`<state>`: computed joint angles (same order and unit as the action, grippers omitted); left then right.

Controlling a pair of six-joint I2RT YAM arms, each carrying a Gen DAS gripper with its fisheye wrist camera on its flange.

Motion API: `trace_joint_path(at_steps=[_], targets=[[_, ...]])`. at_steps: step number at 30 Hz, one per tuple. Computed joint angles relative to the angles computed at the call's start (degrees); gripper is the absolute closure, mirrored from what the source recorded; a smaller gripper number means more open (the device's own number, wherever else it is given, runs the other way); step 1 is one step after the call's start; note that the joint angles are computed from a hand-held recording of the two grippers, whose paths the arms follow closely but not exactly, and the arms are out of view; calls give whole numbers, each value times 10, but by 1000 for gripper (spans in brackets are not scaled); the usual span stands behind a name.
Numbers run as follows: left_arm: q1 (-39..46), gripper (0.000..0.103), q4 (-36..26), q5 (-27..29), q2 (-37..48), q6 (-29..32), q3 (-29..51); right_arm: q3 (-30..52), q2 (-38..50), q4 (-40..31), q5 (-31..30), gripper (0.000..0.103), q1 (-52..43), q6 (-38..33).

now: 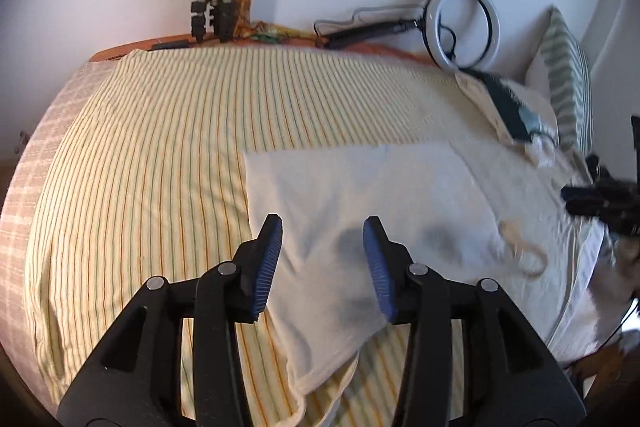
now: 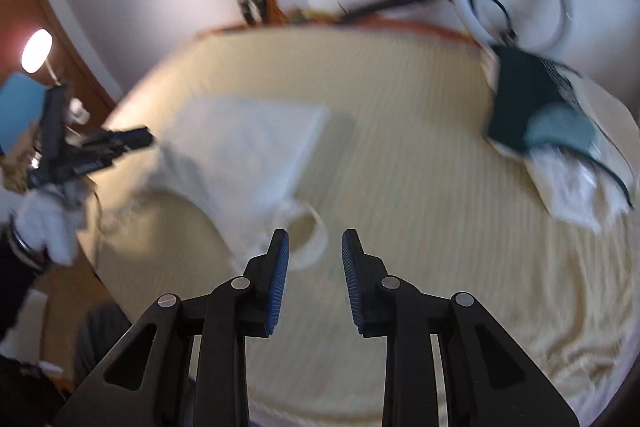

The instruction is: Fold small clothes

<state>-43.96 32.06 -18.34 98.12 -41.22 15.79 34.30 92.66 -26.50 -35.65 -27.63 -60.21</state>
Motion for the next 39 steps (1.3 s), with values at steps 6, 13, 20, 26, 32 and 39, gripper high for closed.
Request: trace_joint_path(at_steps=[6, 13, 20, 26, 32, 39], targets=[[79, 60, 11, 45, 73, 20, 66, -30, 71, 222, -18, 77, 185, 214], [112, 57, -88, 0, 188, 9, 173, 41, 225, 329, 43, 77, 261, 379], [137, 56, -19, 23, 155, -3, 105, 45, 200, 275, 43, 76, 199, 352], [195, 56, 131, 165, 73, -48, -39, 77, 189, 123, -22, 69, 121, 241], [222, 56, 240, 284, 129, -79, -80, 112, 228, 29, -47, 68, 71, 187], [249, 56, 406, 347, 264, -124, -85, 151, 300, 6, -67, 68, 65, 195]])
